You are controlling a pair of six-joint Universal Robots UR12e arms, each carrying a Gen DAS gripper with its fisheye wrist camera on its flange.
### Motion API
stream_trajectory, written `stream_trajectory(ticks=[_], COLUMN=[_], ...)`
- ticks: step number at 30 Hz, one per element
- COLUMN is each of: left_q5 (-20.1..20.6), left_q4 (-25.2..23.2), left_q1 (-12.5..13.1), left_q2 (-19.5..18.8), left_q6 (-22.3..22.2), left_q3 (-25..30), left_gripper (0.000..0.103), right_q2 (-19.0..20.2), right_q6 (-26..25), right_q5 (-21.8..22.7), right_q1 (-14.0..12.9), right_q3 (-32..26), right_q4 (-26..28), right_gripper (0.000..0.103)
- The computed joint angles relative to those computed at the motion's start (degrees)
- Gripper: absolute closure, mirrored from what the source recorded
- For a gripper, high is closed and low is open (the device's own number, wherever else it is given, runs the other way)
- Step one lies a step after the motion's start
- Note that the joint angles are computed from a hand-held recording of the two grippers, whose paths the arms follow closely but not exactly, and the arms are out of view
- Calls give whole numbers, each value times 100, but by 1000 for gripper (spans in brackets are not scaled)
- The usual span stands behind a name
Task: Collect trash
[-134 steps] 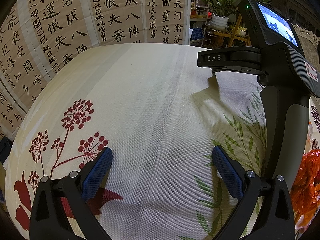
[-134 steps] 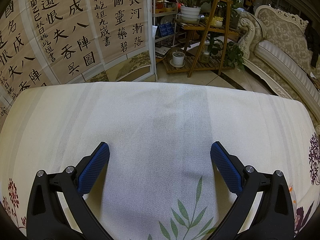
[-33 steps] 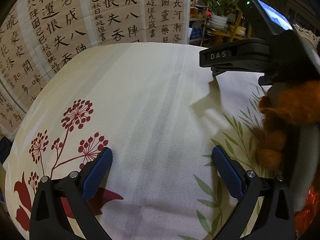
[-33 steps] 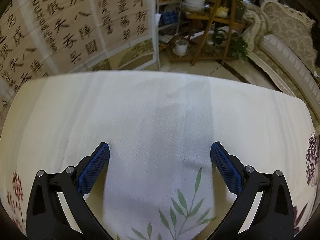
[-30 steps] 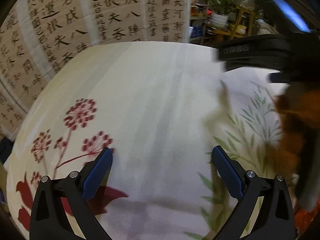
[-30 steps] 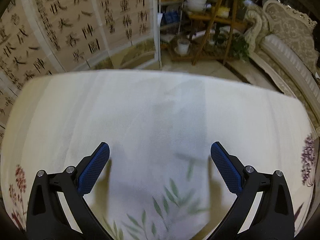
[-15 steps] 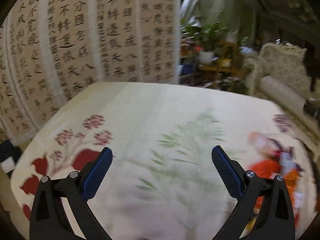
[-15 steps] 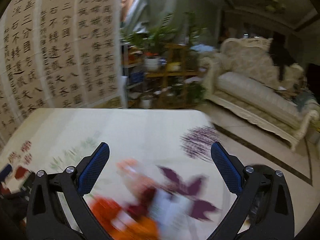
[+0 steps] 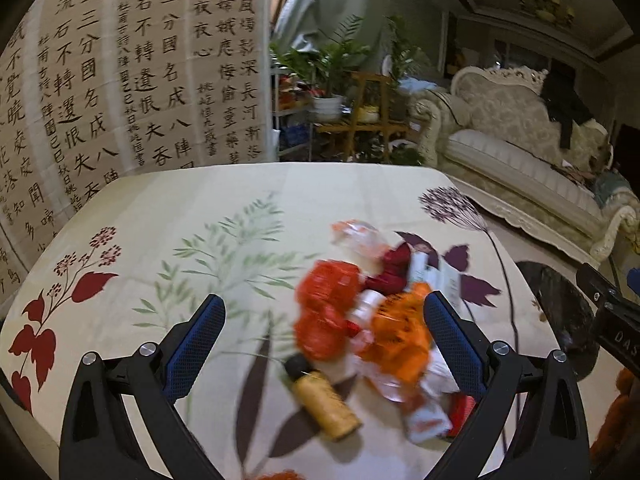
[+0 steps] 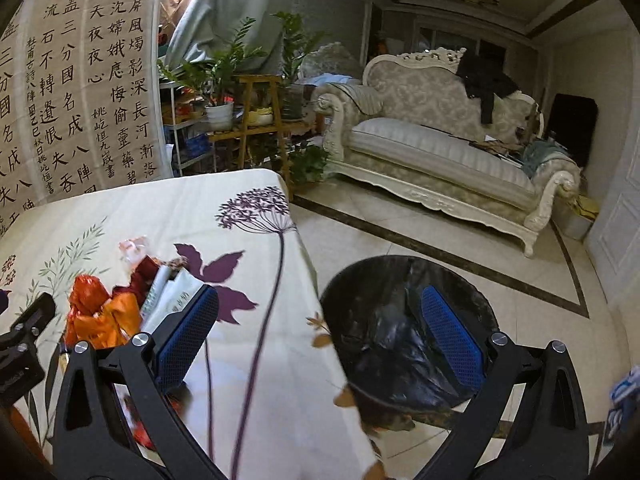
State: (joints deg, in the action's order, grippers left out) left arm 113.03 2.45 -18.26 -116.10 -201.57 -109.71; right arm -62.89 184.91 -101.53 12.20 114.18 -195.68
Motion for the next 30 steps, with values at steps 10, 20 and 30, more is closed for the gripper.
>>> stream_trajectory(ticks=[10, 20, 30], left_q5=[46, 99, 82], left_q4=[-57, -84, -85], left_q1=[-214, -277, -287], left_q2=[-100, -110, -111], left_q6=[119, 150, 138], left_q3=[125, 174, 172], left_gripper=[6, 6, 6], right_q2=[-57, -104, -120], right_q6=[172, 245, 260], right_q5=[140, 153, 167], right_q1=[-132, -182, -202], right_q3=[265, 336, 357], right_q4=[-155, -250, -254], right_gripper=[4, 4, 4])
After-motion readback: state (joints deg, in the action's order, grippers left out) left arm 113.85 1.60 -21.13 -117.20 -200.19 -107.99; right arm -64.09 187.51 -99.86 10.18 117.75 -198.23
